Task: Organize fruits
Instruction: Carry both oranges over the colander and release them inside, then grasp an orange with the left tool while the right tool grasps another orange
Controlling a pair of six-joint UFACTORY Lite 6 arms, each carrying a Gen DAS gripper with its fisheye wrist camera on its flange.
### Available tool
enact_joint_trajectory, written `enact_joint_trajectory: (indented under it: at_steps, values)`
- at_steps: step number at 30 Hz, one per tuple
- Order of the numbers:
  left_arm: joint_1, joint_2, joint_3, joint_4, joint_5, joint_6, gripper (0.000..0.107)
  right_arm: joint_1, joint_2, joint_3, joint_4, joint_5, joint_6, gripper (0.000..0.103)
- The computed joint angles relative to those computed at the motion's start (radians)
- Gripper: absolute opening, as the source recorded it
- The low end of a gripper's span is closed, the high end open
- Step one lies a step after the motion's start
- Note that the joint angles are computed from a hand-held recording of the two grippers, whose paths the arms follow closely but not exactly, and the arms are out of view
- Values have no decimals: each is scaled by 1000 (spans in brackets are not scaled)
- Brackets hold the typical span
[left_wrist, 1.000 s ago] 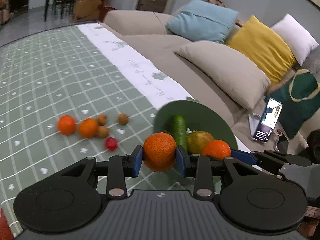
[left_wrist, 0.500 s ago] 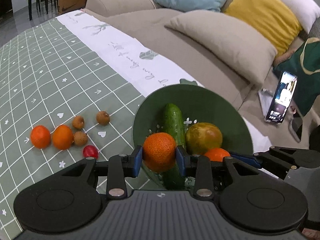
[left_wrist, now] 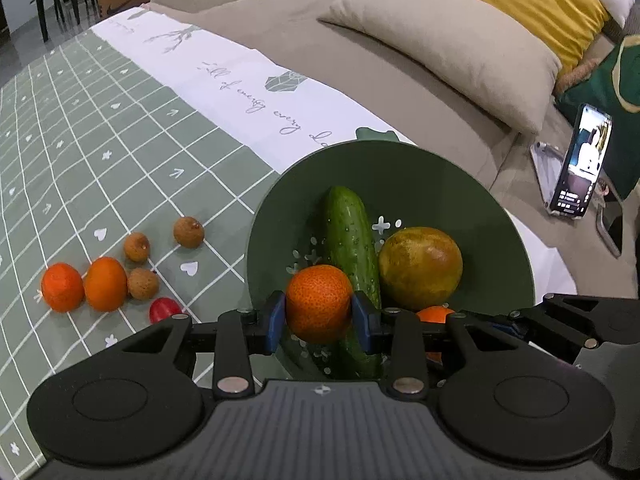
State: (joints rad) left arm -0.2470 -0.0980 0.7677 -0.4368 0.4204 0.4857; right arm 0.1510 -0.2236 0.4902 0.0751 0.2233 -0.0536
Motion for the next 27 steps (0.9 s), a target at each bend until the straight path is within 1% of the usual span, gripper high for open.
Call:
enact_joint_trajectory:
  at_steps: [4,6,7,8,9,10,13,17,20,21,23,27]
  values:
    - [0,8,9,5,7,6,41,5,-9,0,-41,6,47,41]
    - [13,5,11,-7,18,9,44,7,-26,-3,-81,12,92,42]
    - [22,3,12,-16,26,14,45,7,-38,-4,-102,17,117,47]
    - [31,-4,11,-31,35,25,45,9,-50,-6,-129,21,149,56]
    - [40,-16,8,-45,43,35,46,14,-68,-10,-175,25,203,58]
    - [46,-33,2,-52,47,39,46,17,-83,-12,-205,32,238,58]
    - [69,-99,-16,-75,67,65,47,24,-126,-16,-241,55,290,59]
    - [121,-210,-40,-99,101,98,50,58,-206,-23,-331,87,431,68]
    - [174,-301,-63,-104,120,125,51,97,-263,-23,-396,114,536,71]
    - [195,-327,-68,-106,125,137,52,117,-279,-19,-424,126,578,72]
    - [242,-386,-88,-118,132,170,54,162,-303,-15,-497,143,684,77]
    - [370,-484,-127,-166,165,278,56,278,-342,-1,-624,188,898,80]
